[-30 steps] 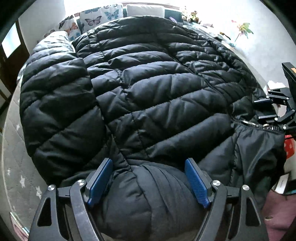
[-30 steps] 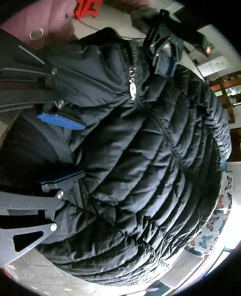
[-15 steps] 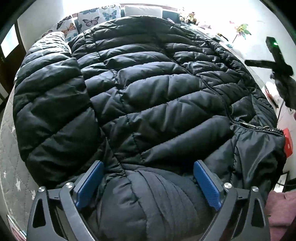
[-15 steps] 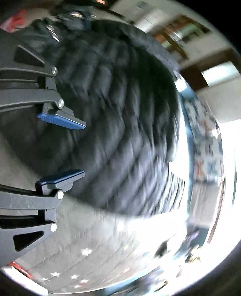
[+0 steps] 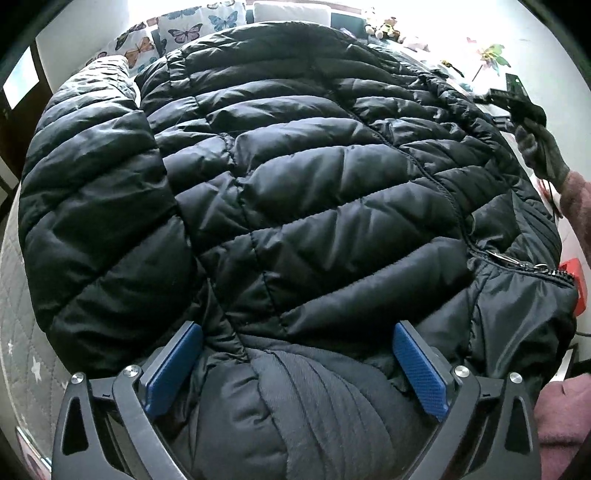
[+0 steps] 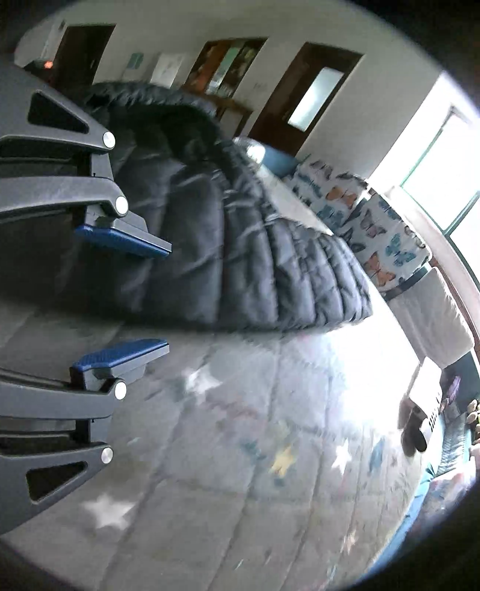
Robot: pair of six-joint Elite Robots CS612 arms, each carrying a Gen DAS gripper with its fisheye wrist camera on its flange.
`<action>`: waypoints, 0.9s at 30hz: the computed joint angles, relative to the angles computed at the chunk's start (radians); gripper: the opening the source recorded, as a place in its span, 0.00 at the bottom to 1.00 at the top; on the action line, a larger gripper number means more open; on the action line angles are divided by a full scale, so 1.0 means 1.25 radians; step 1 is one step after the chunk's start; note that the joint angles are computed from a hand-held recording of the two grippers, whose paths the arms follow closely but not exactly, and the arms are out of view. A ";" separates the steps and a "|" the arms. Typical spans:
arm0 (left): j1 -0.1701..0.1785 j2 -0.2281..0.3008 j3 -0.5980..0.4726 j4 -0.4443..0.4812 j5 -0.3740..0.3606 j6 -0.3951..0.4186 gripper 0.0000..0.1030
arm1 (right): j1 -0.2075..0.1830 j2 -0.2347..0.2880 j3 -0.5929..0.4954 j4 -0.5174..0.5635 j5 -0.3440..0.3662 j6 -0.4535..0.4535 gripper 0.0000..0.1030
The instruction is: Fold large clothes
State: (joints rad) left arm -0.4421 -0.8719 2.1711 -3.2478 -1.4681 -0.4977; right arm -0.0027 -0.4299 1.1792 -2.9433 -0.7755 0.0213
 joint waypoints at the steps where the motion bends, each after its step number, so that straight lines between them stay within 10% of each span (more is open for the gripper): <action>1: 0.000 0.000 0.000 0.001 0.000 -0.001 1.00 | 0.000 0.007 -0.013 0.005 0.016 0.007 0.51; 15: 0.003 0.003 -0.006 0.007 0.000 -0.002 1.00 | 0.005 0.085 -0.159 0.027 0.171 0.118 0.45; 17: 0.003 0.004 -0.006 0.005 0.003 -0.002 1.00 | 0.003 0.079 -0.144 -0.022 0.158 0.143 0.21; 27: 0.000 0.006 -0.001 -0.013 0.011 -0.003 1.00 | -0.031 0.000 0.033 -0.317 -0.012 0.246 0.12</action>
